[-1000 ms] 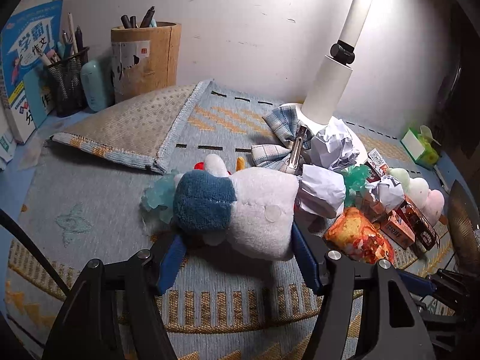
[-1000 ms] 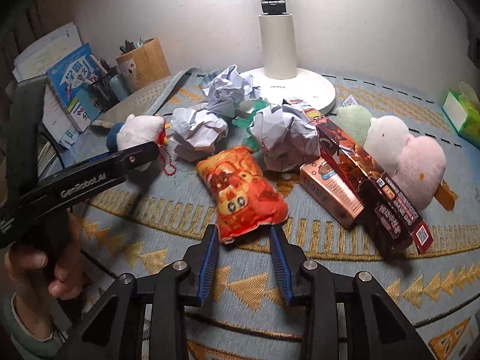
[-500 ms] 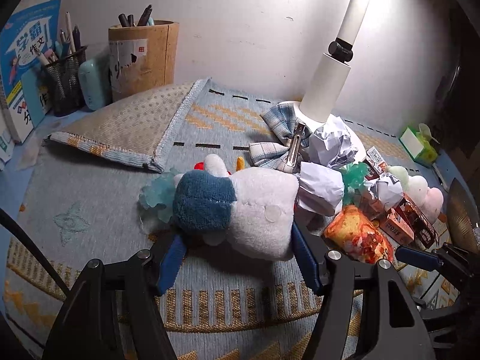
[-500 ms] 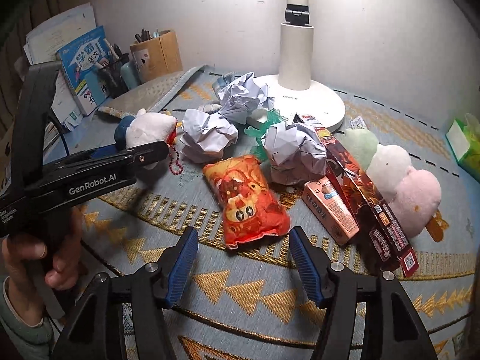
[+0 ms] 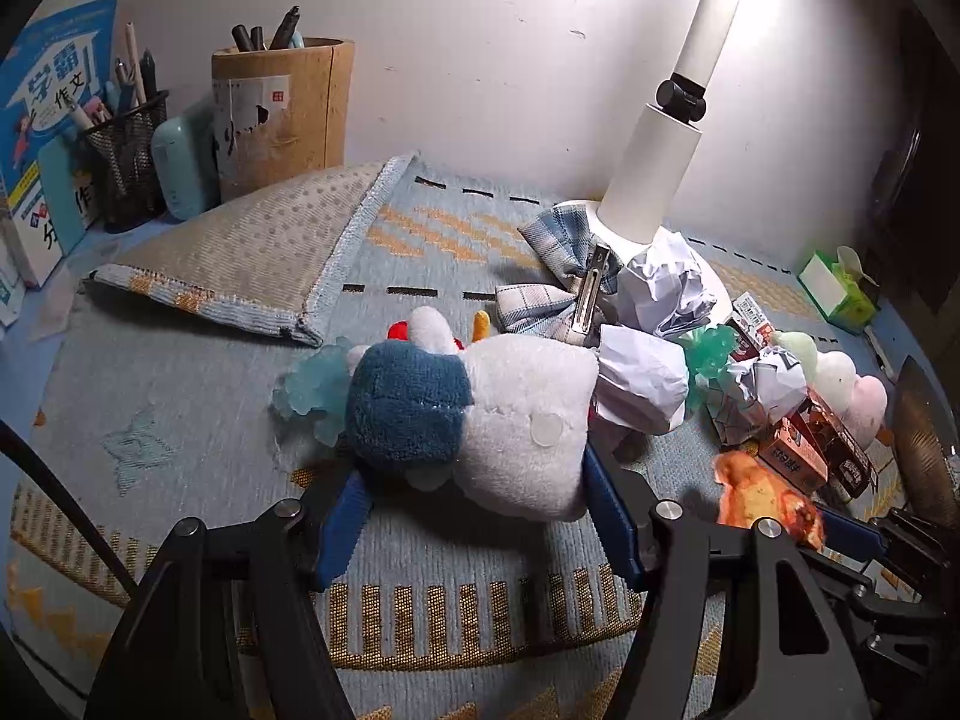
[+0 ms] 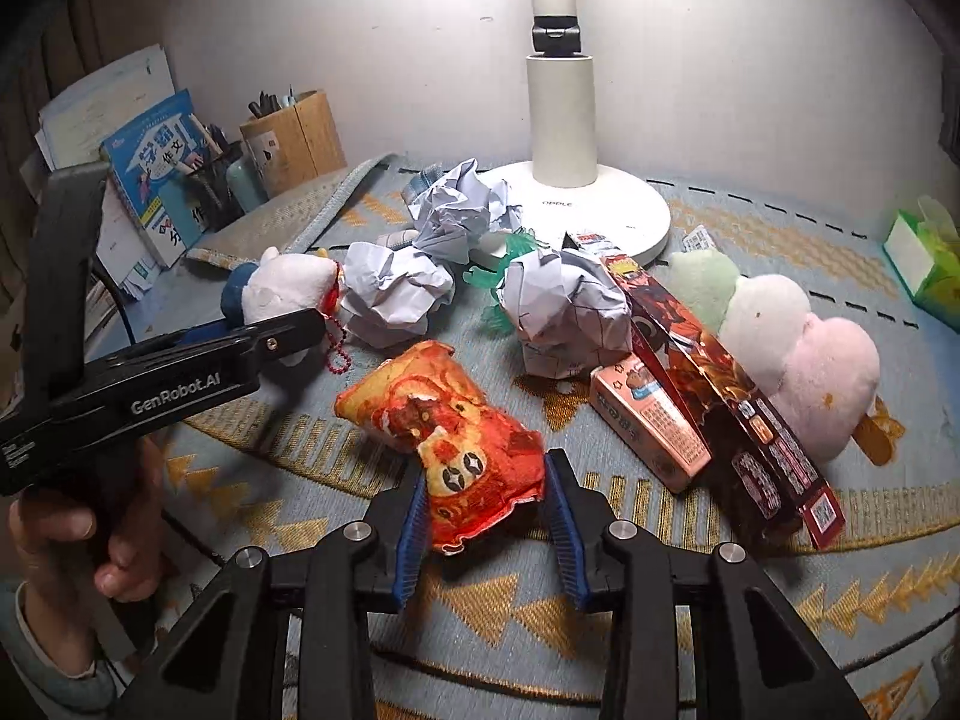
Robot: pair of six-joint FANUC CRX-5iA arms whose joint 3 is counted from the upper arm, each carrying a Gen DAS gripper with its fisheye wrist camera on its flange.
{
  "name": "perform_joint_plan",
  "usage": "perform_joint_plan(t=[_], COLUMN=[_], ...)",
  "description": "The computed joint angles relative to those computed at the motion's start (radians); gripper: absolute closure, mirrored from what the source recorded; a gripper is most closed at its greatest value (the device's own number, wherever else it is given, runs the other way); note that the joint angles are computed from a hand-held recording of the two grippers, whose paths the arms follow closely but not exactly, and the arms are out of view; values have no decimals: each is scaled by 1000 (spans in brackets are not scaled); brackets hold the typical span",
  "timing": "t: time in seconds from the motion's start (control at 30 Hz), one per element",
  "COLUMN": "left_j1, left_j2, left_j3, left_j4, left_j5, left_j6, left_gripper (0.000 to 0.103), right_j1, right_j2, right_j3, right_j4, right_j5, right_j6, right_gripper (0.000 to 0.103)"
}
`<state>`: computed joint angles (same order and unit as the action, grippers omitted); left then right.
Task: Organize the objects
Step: 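Grasp the white-and-blue plush toy with the left tool while the right tool grasps the orange snack bag, then carry the plush toy and snack bag to the glass bowl and release both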
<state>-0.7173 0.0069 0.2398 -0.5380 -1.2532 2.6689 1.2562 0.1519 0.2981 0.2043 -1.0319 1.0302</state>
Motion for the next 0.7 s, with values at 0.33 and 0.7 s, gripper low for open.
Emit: perform_joint_plan(t=[0.33,0.7], left_j1=[-44,-137], left_j2=[22,21], left_j3=[33,1], left_j4=[-10,252], left_j5=[4,117], left_j6=[-97,-530], left_gripper=[39,28], right_j1=[61,88], right_j2=[-326,-379], right_j3=[-366,-387], right_j4=[210,137], right_j5=[-146,-185], right_j6=[-396,-398], right_gripper=[67,61])
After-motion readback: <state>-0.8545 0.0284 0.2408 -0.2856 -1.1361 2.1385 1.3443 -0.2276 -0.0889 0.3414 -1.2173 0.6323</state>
